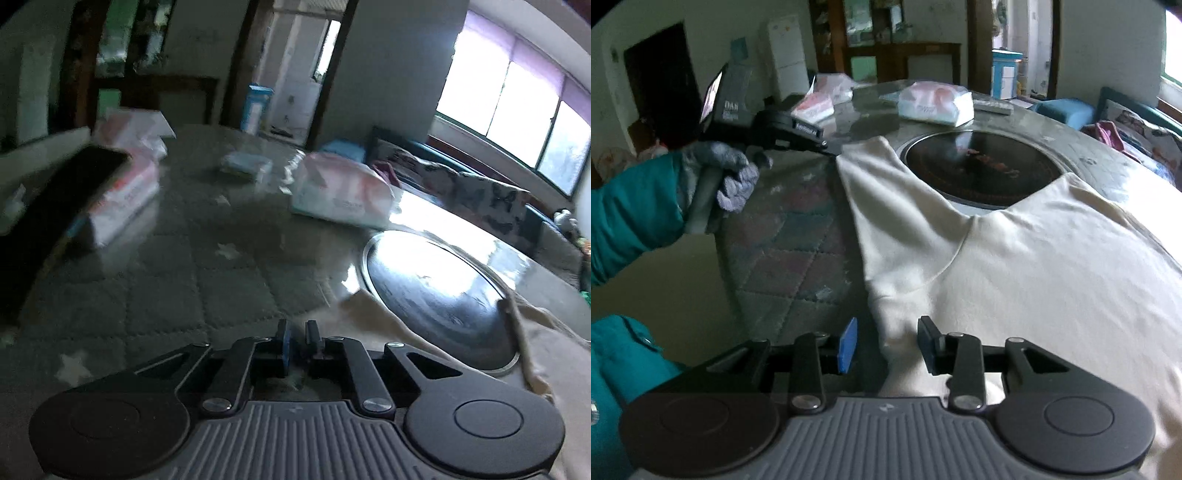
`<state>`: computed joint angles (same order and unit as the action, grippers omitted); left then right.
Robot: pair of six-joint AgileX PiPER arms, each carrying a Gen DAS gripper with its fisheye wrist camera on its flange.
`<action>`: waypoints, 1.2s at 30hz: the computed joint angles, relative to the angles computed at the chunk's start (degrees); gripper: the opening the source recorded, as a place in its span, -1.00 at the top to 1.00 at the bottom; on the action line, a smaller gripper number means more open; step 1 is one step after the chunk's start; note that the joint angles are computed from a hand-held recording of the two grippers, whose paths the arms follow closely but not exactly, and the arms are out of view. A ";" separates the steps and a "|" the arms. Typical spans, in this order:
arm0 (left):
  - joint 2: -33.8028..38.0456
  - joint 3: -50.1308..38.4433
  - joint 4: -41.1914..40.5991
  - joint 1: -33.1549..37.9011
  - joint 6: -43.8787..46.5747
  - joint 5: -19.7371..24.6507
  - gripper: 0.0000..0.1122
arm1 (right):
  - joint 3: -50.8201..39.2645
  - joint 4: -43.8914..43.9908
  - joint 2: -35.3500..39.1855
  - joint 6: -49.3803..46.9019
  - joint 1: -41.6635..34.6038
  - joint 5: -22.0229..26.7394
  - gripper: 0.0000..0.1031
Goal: Fold clothes
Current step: 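Release the sweatshirt with the left gripper and flatten it on the table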
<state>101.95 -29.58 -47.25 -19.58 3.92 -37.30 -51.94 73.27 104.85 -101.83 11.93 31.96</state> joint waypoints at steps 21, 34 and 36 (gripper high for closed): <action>4.25 -12.36 39.41 -22.35 -18.16 10.67 0.83 | 13.98 12.50 -9.01 -9.75 -11.56 -0.63 0.28; 6.76 -13.18 45.96 -23.79 -16.81 13.36 0.80 | 20.09 18.09 -10.78 -15.18 -22.23 2.91 0.17; 6.00 -14.09 46.09 -23.46 -15.92 14.74 0.80 | 20.03 18.76 -11.53 -15.54 -24.40 4.12 0.16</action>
<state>107.95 -43.67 -1.16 -43.04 -11.99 -22.57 -31.91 92.03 93.32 -117.38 -12.47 36.07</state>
